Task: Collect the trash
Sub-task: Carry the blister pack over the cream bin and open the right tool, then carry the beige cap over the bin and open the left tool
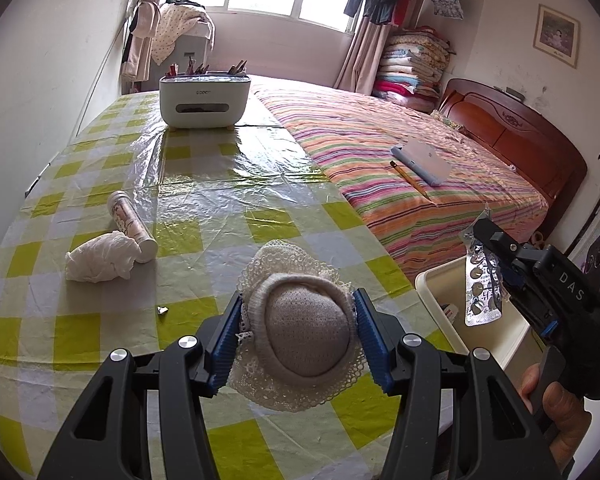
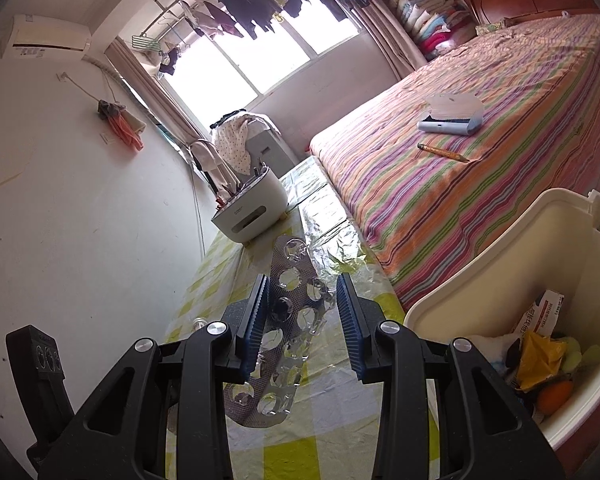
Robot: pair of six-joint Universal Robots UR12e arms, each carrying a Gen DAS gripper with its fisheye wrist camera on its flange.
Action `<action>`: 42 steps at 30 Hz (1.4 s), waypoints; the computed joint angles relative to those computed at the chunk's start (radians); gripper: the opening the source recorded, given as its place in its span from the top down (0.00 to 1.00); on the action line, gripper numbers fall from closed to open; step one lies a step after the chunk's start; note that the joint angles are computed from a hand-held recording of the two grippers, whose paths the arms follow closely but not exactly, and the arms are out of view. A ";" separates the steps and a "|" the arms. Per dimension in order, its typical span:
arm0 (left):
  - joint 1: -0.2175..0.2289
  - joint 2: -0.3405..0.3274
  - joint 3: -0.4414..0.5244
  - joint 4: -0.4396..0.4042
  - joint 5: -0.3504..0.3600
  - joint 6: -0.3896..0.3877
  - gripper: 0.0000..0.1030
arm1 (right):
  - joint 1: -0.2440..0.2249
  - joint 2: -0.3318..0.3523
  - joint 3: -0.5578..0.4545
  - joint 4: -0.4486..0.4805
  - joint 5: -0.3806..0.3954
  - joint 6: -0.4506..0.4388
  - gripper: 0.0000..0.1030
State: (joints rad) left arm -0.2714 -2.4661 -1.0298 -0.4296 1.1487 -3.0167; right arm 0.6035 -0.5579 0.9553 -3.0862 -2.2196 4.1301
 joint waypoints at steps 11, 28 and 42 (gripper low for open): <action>-0.005 0.003 -0.001 -0.005 -0.001 0.014 0.49 | 0.000 -0.051 0.107 -0.034 -0.083 0.056 0.67; 0.000 0.007 -0.008 0.004 -0.036 0.011 0.49 | 0.002 -0.091 0.179 0.051 -0.203 0.205 0.65; -0.013 -0.004 0.016 -0.026 -0.064 0.032 0.49 | 0.020 -0.085 0.181 0.055 -0.335 0.293 0.40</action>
